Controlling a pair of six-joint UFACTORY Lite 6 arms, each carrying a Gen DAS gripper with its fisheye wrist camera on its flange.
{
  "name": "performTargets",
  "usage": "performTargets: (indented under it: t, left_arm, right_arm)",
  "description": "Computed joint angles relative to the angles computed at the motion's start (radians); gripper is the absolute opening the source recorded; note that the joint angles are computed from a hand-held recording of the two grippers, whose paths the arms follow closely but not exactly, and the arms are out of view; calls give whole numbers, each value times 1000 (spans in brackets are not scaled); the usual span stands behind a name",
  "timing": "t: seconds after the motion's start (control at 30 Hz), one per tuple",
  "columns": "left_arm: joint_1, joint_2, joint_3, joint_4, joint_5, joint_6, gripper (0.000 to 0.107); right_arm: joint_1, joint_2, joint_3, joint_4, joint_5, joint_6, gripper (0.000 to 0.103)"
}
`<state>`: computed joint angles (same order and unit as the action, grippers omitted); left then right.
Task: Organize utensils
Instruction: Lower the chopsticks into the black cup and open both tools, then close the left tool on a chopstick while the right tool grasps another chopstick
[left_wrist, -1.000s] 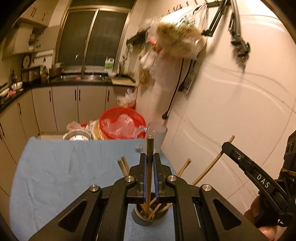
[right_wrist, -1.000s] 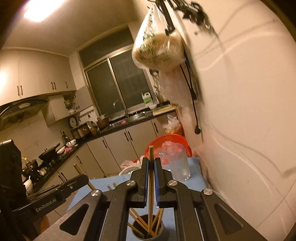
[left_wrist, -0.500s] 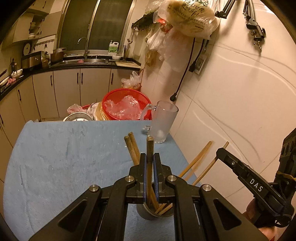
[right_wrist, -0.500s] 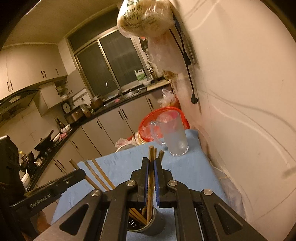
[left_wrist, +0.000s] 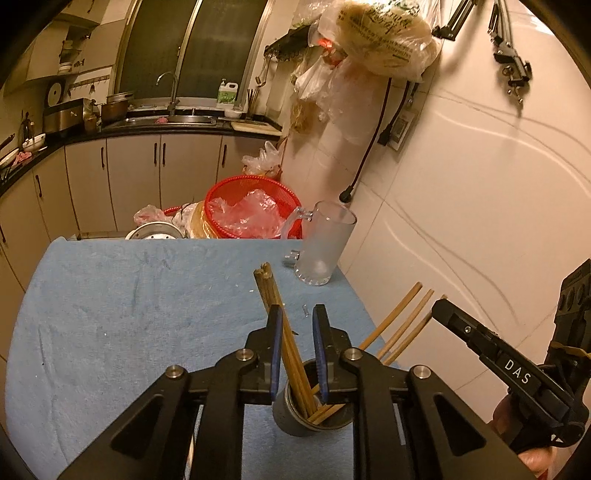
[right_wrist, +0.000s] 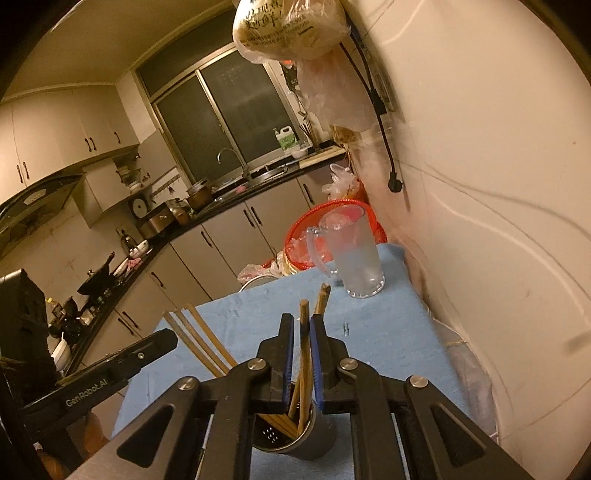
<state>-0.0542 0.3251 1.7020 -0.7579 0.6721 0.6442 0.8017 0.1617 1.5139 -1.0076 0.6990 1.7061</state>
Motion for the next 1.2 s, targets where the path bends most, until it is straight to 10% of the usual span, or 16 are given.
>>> performTargets:
  t: [0.6,0.87,1.2]
  left_arm:
    - [414,-328,-466,-200,146,409,19]
    - [480,-139,-561,-126,107,466,19]
    - [336,65,-484,4,-8,346,19]
  right_arm:
    - [377,-9,-119,-156,92,333,20]
    - [364,312,-32,-50,-108,398,19]
    - [356,259,-98,-69,-108,427,20]
